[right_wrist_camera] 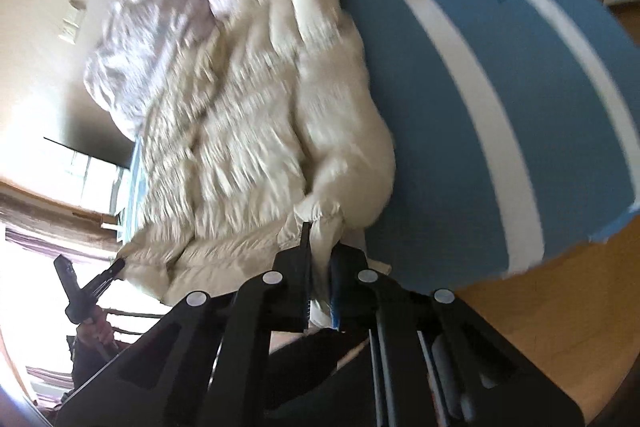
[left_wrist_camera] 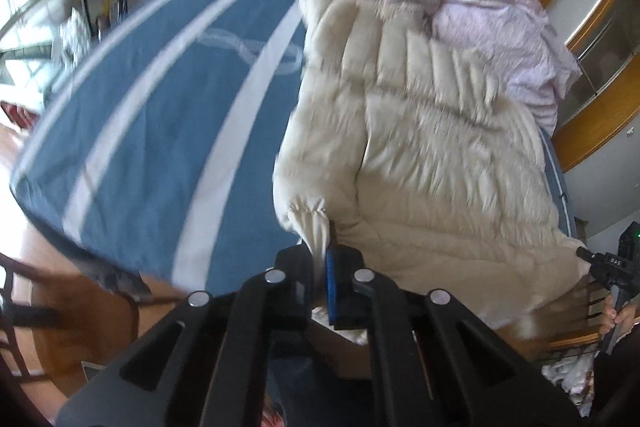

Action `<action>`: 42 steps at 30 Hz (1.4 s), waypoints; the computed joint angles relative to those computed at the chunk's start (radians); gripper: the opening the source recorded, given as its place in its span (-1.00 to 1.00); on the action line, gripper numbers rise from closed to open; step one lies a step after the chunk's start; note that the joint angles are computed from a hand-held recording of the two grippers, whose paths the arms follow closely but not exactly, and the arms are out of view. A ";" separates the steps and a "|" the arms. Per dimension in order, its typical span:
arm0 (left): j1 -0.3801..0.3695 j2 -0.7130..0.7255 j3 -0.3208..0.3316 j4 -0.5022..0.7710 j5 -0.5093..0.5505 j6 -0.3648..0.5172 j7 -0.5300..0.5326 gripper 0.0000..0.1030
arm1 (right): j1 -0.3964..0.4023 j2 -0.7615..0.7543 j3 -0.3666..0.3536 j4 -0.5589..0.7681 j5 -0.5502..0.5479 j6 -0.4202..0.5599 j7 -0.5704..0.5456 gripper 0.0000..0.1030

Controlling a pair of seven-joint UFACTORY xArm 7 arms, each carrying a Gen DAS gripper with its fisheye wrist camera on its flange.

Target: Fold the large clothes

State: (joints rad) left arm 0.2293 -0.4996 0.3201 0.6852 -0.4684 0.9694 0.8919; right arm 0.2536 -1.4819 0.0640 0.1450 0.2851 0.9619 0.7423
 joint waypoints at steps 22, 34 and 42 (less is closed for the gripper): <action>-0.098 0.537 -0.213 0.576 -0.170 -0.171 -0.144 -0.90 | -0.214 0.810 0.041 0.398 -0.190 -0.528 0.022 -0.86; -0.044 0.873 -0.335 0.967 -0.068 -0.120 -0.326 -0.90 | -0.325 1.204 0.083 0.659 -0.386 -0.621 0.194 -0.86; -0.054 1.112 -0.378 1.235 0.051 -0.057 -0.512 -0.87 | -0.254 1.452 -0.019 0.815 -0.330 -0.624 0.128 -0.85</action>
State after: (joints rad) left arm 0.1749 0.6119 -0.0579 1.9204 -0.4177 0.9122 0.3804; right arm -0.0007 -0.0301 0.0448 0.9605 -0.0450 0.3375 0.8707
